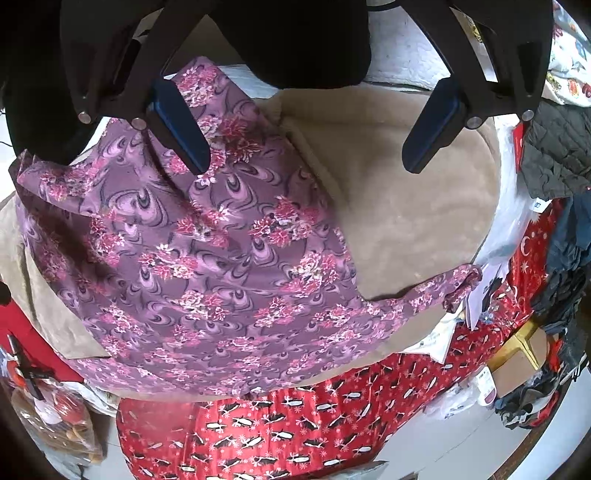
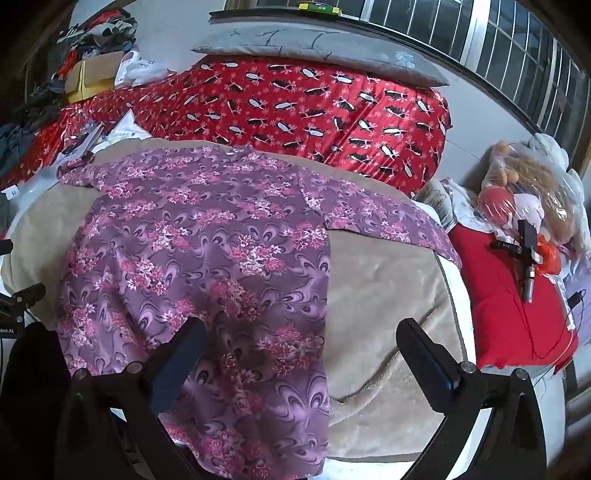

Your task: Fold small clothes

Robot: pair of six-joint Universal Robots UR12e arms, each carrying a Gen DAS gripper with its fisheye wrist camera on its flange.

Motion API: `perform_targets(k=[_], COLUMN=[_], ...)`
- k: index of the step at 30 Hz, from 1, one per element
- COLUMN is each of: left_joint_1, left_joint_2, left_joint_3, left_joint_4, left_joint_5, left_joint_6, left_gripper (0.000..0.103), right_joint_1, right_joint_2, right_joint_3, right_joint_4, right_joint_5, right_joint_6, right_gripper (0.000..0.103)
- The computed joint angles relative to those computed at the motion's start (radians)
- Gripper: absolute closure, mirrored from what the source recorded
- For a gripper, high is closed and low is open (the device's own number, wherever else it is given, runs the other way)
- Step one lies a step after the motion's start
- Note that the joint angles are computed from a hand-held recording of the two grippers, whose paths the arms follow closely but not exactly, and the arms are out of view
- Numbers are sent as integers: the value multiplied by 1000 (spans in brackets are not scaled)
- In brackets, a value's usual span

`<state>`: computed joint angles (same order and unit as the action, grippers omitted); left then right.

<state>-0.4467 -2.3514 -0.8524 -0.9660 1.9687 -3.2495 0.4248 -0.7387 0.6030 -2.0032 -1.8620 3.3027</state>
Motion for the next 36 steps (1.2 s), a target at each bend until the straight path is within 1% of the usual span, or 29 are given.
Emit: perform_targets(k=[7,17,24,25,36], left_joint_1=[1,0,-2,-2,-6], left_joint_2=[-2,-27,-41,-36,-44], left_joint_3=[10,59,83,73,87], left_joint_4=[-12,-56,-65,-58,-60], left_joint_5=[-17,-39,-48,-51,-63], left_joint_6=[-18,-26,-24,-22,-14], left_gripper=[0,0,0,0,0], right_joint_1=[1,-5,-6,-7,-14], right_joint_2=[-7,-5,-5,-5,-2], right_joint_3=[16,17,18,17,21], right_joint_4=[-23,-25,-23,-22,-22], right_joint_5=[-3,2,7,10,28], right_joint_6=[-2,-5,-2,-1,1], right_gripper=[0,0,0,0,0])
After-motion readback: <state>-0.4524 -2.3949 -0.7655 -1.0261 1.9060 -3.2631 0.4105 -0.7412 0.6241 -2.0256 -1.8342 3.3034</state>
